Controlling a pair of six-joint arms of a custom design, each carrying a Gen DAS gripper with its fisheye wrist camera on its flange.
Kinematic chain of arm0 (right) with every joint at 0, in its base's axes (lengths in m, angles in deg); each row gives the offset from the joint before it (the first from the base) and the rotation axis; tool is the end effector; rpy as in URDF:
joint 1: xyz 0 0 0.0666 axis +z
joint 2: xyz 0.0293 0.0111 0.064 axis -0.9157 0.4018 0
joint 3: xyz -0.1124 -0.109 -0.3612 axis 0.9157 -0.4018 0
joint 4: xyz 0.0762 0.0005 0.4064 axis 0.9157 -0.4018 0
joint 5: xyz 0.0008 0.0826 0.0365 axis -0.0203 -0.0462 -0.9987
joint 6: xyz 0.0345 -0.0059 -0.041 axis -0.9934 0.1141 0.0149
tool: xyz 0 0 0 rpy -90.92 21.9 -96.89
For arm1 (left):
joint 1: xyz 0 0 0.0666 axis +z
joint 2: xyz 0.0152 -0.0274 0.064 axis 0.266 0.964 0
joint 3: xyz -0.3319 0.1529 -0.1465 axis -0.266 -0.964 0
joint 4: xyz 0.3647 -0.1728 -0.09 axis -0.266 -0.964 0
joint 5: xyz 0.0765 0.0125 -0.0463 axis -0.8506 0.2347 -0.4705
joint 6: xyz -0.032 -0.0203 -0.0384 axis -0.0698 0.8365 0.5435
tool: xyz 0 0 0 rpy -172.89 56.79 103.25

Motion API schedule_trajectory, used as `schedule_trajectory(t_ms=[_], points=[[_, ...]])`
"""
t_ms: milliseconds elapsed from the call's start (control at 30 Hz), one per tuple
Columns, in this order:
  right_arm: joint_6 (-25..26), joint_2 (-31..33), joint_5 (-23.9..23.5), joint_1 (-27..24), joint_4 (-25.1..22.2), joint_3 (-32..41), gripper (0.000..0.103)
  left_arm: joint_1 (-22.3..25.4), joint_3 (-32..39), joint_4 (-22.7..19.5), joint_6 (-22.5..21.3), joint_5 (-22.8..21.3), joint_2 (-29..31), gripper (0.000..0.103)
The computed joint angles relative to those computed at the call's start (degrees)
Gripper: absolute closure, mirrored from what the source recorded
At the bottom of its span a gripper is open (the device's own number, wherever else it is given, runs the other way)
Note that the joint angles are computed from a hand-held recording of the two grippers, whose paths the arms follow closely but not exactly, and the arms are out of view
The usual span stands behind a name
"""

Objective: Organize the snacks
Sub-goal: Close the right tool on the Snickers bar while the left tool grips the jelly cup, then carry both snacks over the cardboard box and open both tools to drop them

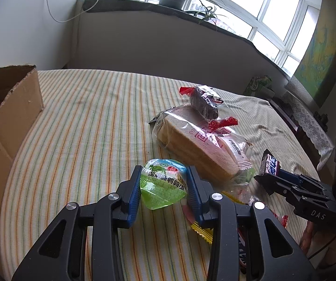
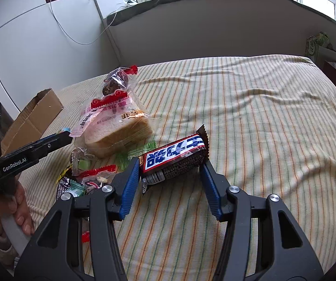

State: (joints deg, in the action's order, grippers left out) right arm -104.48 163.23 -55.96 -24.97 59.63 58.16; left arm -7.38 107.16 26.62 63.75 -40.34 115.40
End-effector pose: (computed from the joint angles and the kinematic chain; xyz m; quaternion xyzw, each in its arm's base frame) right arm 0.3919 0.3305 0.3017 0.0345 0.9253 0.1226 0.3572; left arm 0.4613 -0.2022 0.2980 0.1221 0.9069 -0.2077 0.3456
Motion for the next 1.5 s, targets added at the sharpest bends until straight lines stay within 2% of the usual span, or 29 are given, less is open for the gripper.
schedule_trajectory(t_ms=[167, 467, 700, 867, 1100, 1333, 1500], points=[[-0.5, -1.7, 1.2, 0.0, 0.5, -1.0, 0.049, 0.0, -1.1, 1.8, 0.0, -0.9, -1.5, 0.067], [2.1, -6.1, 9.9, 3.5, -3.5, 2.4, 0.049, 1.3, -3.0, 2.9, -0.5, 0.1, -8.2, 0.067], [4.1, -5.1, 15.7, 8.4, -7.7, 8.5, 0.049, 4.7, -7.3, 3.5, -0.3, 0.3, -15.9, 0.067], [6.0, -1.9, 17.0, 11.2, -10.1, 14.0, 0.049, 8.5, -10.5, 4.0, 0.1, 1.4, -20.4, 0.067], [10.5, 7.8, 13.4, 13.3, -12.3, 25.4, 0.049, 16.4, -14.1, 5.1, 1.5, 3.2, -24.2, 0.067], [15.9, 20.8, 5.5, 14.8, -14.4, 41.3, 0.048, 24.2, -16.0, 4.7, 1.3, 2.7, -25.4, 0.067], [19.1, 29.7, 0.3, 15.7, -17.0, 53.2, 0.048, 27.6, -16.4, 4.6, 1.5, 2.9, -24.7, 0.067]])
